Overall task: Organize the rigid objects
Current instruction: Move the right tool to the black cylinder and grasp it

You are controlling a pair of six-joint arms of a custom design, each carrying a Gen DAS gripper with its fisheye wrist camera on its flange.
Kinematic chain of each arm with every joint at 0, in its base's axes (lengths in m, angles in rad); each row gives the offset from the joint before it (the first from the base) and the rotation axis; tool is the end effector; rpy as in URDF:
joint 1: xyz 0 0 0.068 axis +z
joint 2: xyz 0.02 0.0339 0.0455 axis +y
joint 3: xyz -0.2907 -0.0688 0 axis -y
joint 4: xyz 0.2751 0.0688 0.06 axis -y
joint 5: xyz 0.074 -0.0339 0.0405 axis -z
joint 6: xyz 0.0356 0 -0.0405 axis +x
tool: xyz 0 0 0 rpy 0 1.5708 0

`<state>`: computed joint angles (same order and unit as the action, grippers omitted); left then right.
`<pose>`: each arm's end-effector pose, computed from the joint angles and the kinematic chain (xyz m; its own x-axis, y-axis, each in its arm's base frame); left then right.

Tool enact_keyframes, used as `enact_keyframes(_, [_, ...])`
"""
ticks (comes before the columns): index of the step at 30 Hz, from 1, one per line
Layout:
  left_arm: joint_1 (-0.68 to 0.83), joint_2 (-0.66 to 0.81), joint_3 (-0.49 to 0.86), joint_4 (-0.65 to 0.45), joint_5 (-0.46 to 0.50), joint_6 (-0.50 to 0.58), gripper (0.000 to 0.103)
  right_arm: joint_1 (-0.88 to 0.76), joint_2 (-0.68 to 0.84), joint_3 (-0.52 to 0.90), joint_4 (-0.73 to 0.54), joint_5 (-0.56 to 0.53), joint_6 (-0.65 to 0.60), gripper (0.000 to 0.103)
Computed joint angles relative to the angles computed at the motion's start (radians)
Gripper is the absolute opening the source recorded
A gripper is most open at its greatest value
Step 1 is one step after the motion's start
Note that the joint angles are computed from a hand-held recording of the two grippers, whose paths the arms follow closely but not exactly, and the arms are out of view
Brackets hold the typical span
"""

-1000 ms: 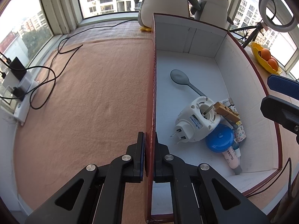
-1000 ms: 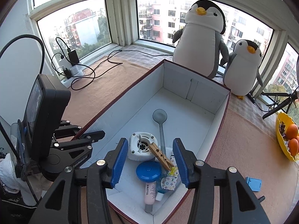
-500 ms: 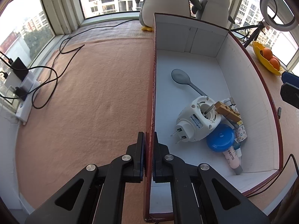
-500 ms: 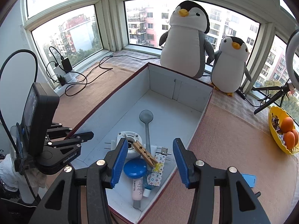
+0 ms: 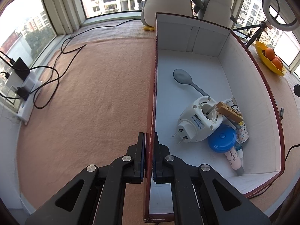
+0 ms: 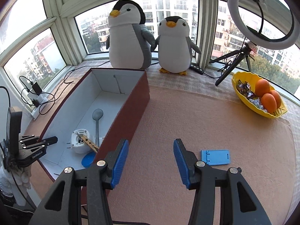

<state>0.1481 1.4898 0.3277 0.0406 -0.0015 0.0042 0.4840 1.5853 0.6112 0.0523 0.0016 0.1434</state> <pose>0.2062 0.0308 0.0759 -0.8915 -0.1288 -0.4343 -0.1445 0.9895 0.0032 0.2609 0.1371 0.1230 -0.7643 -0.2404 -0.5984 -0.3589 0.9295 0.0851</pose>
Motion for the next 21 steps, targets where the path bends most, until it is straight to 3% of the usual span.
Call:
enact_keyframes(10, [0.0,-0.005,-0.002,-0.003,-0.003,-0.002,0.005,-0.246,0.041,-0.033,0.006,-0.052,-0.003,0.046])
enact_keyframes(15, [0.0,-0.005,-0.002,-0.003,-0.003,-0.003,0.005,-0.357,0.125,-0.012,0.016,-0.08,0.009,0.054])
enact_keyframes(21, [0.0,-0.005,-0.002,-0.005,-0.003,-0.003,0.005,-0.449,0.271,0.059,0.0,-0.109,0.022,0.054])
